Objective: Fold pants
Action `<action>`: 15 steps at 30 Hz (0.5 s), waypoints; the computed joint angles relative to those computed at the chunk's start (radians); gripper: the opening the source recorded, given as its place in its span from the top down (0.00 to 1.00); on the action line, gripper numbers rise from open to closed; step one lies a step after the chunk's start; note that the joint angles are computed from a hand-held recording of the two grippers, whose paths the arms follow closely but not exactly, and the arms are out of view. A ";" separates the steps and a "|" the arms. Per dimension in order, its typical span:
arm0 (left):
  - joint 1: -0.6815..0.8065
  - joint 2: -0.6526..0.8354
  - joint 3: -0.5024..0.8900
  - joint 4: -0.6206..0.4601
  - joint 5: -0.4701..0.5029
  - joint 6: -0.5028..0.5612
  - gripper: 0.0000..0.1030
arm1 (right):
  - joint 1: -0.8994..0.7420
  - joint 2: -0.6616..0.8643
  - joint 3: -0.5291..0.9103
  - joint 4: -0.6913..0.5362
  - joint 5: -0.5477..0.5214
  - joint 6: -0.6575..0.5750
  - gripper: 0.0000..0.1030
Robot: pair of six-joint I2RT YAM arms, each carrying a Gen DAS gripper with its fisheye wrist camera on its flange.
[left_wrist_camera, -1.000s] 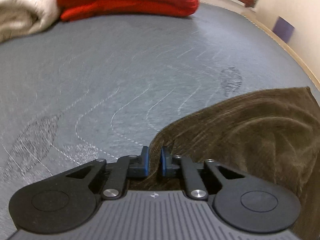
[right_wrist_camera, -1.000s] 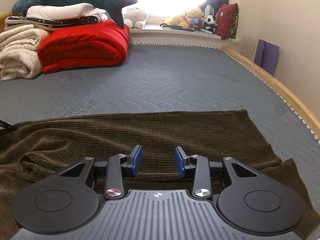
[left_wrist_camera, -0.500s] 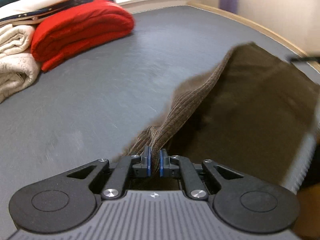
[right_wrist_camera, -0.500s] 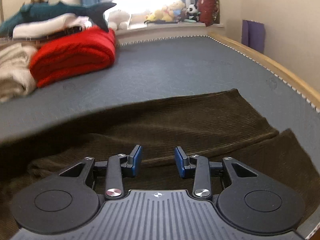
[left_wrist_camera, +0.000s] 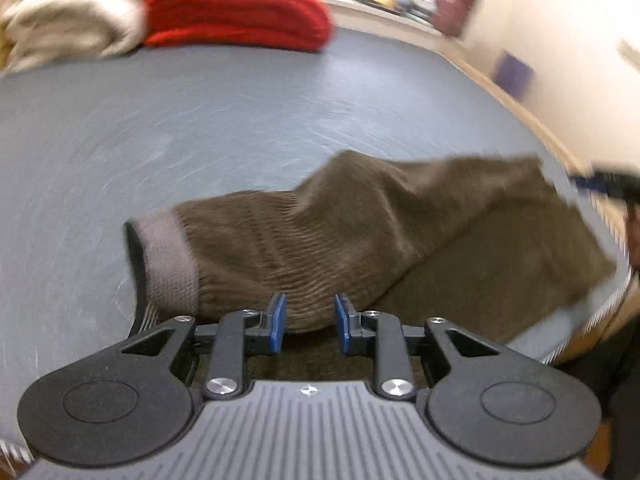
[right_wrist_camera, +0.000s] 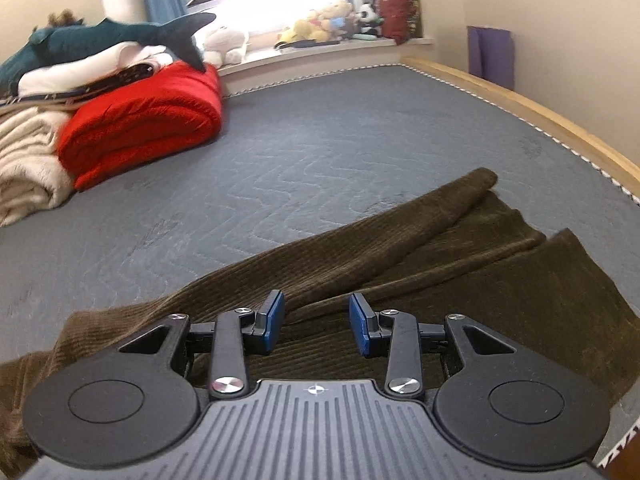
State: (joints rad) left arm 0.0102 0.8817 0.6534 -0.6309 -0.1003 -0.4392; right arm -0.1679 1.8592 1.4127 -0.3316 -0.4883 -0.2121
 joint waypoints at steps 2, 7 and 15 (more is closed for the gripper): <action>0.072 0.007 0.012 -0.039 0.062 -0.067 0.72 | -0.013 -0.002 -0.004 0.005 -0.004 0.016 0.63; 0.198 0.084 0.006 -0.043 0.236 -0.094 0.46 | -0.044 0.020 0.023 -0.018 -0.011 0.080 0.63; 0.276 0.233 -0.116 0.307 0.357 -0.257 0.35 | -0.075 0.077 0.082 -0.019 -0.002 0.202 0.63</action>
State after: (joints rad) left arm 0.2862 1.1142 0.5376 -0.3240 0.2563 -0.6959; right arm -0.2427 1.9366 1.4948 -0.3506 -0.4902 -0.0100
